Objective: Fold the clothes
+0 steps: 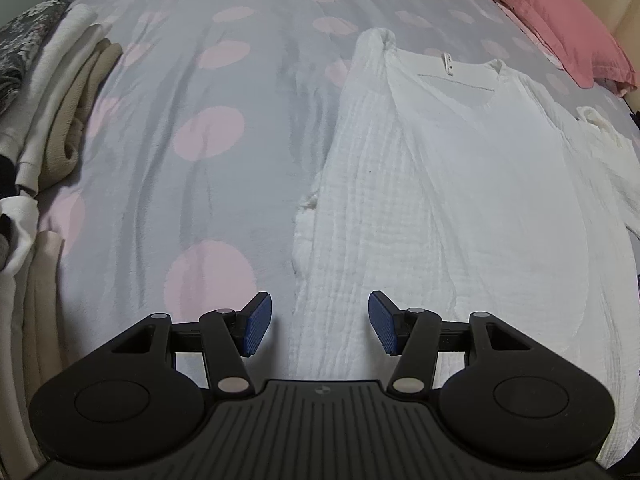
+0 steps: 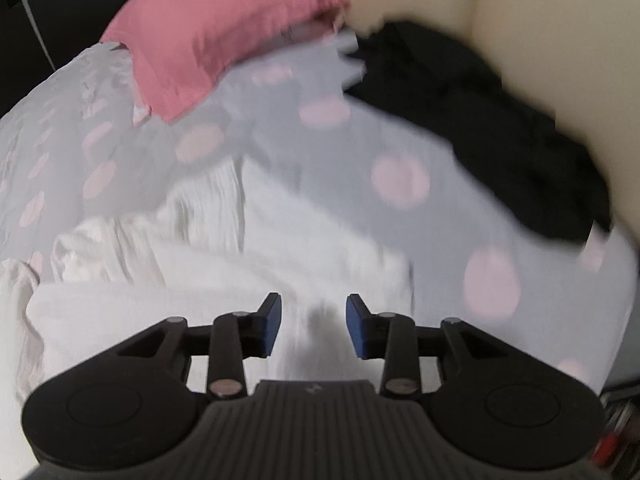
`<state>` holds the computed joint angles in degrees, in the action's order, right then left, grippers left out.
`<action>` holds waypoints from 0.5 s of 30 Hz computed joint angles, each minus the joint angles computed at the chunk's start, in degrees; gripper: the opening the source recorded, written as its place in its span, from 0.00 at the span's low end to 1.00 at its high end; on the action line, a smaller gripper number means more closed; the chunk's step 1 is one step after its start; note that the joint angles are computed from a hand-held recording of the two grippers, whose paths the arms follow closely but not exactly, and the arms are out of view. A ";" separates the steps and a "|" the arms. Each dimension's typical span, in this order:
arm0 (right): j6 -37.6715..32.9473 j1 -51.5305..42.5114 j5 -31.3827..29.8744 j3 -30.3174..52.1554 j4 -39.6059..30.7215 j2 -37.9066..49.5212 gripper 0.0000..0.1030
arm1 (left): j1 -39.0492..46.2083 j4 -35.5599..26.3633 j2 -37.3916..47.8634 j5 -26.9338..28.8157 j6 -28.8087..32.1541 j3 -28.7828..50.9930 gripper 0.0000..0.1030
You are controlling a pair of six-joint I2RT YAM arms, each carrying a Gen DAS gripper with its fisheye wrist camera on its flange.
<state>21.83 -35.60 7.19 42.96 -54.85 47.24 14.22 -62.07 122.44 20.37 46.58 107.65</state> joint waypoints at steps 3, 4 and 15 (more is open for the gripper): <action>1.38 -4.54 -5.81 -5.21 1.07 -2.77 0.42 | -0.27 0.65 -0.39 -0.53 0.95 -1.05 0.50; 2.09 -5.61 -8.02 -6.79 1.91 -3.31 0.42 | -0.31 0.98 -0.60 -0.75 1.25 -1.50 0.50; 17.21 16.75 7.61 -4.35 -2.83 -8.80 0.12 | 0.58 2.32 -2.35 0.12 0.50 -2.56 0.50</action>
